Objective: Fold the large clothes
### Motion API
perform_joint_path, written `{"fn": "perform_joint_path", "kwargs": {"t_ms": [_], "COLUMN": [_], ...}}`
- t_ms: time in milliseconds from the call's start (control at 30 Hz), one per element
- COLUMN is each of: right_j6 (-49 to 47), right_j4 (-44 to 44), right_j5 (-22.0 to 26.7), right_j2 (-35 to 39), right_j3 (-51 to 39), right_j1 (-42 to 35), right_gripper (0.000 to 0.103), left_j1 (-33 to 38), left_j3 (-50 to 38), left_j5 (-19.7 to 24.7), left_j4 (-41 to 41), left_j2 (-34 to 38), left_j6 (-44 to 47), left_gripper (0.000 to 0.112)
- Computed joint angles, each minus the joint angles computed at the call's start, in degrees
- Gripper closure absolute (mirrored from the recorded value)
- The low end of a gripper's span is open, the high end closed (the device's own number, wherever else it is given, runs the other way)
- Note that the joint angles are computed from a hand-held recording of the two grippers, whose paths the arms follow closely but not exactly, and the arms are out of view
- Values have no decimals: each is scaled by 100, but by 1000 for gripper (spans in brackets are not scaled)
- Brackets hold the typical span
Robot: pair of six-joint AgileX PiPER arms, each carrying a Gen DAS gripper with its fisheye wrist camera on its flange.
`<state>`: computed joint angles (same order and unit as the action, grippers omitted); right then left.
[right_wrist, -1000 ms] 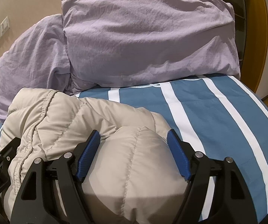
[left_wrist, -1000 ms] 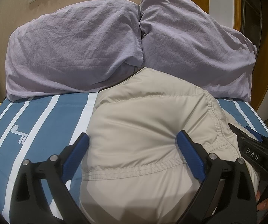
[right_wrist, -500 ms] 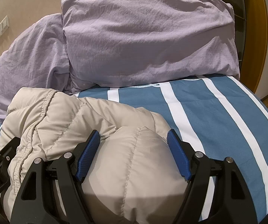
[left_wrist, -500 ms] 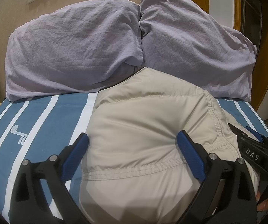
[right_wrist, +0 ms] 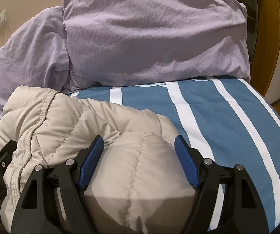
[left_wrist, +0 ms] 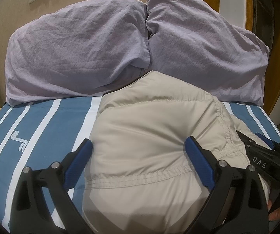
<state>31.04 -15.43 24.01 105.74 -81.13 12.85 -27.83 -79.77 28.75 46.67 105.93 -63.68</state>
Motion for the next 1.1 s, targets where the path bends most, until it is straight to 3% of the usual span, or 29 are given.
{"fn": "perform_joint_path", "kwargs": {"t_ms": [67, 133, 233, 300, 467, 600, 800, 1100], "right_j6": [-335, -834, -1604, -2566, -5055, -5963, -6623, -6769], "right_j4": [328, 873, 1720, 2758, 5520, 6635, 7588, 7907], "right_j5": [78, 132, -27, -15, 1023, 1731, 2525, 3015], "right_j2": [7, -138, -685, -1007, -1226, -1095, -695, -228], "right_j3": [-69, 1, 544, 857, 1121, 1278, 1303, 1064], "right_j1": [-54, -179, -453, -781, -1781, -2246, -2470, -2485], "right_gripper": [27, 27, 16, 9, 3, 2, 2, 2], "left_j1": [36, 221, 599, 892, 1639, 2107, 2347, 2436], "left_j3": [-83, -46, 340, 624, 1059, 1232, 1265, 1110], "left_j5": [64, 37, -256, -343, -329, -58, 323, 706], "left_j4": [-327, -1266, -2566, -3227, -5504, -7325, -8769, -10148], "left_j2": [-4, -188, -627, -910, -1266, -1275, -1106, -620], "left_j6": [325, 1186, 2318, 2989, 5068, 6683, 7824, 8785], "left_gripper": [16, 15, 15, 15, 14, 13, 11, 11]}}
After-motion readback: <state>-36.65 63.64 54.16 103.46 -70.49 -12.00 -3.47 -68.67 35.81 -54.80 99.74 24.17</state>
